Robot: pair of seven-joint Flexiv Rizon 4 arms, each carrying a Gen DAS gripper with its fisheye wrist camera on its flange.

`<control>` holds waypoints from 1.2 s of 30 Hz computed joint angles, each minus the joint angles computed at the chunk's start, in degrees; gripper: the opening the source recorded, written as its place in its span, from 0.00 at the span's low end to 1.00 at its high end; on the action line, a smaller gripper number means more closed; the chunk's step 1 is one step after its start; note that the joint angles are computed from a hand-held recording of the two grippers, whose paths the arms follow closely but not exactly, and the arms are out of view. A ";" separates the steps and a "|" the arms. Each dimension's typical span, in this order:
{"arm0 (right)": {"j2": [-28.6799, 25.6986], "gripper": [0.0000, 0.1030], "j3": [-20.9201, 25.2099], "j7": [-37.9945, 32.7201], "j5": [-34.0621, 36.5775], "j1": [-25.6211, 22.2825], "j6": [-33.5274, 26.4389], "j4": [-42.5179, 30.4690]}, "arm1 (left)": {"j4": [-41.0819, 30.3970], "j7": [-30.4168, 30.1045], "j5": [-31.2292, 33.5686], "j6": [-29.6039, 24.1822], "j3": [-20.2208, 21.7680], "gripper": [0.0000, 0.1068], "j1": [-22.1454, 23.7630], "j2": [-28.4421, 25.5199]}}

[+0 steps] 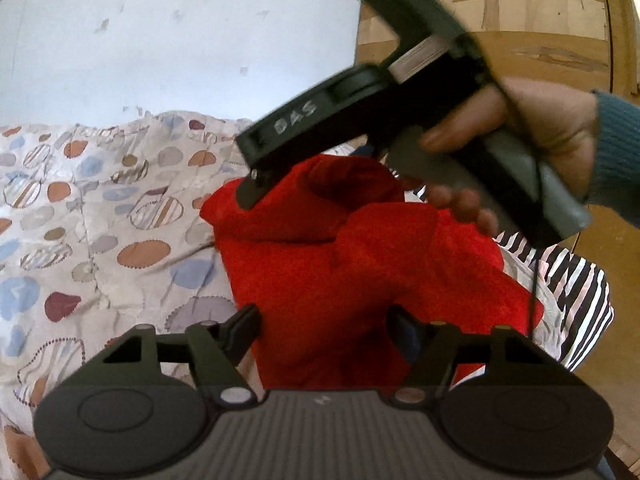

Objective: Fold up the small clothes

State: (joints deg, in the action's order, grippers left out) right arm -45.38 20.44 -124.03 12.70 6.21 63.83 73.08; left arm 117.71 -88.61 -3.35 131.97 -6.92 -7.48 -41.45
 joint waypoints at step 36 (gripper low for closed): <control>0.69 0.13 7.76 -7.92 29.41 -20.10 5.94 -1.76 | -9.89 15.43 -6.30 -2.69 0.49 0.22 -9.30 -2.52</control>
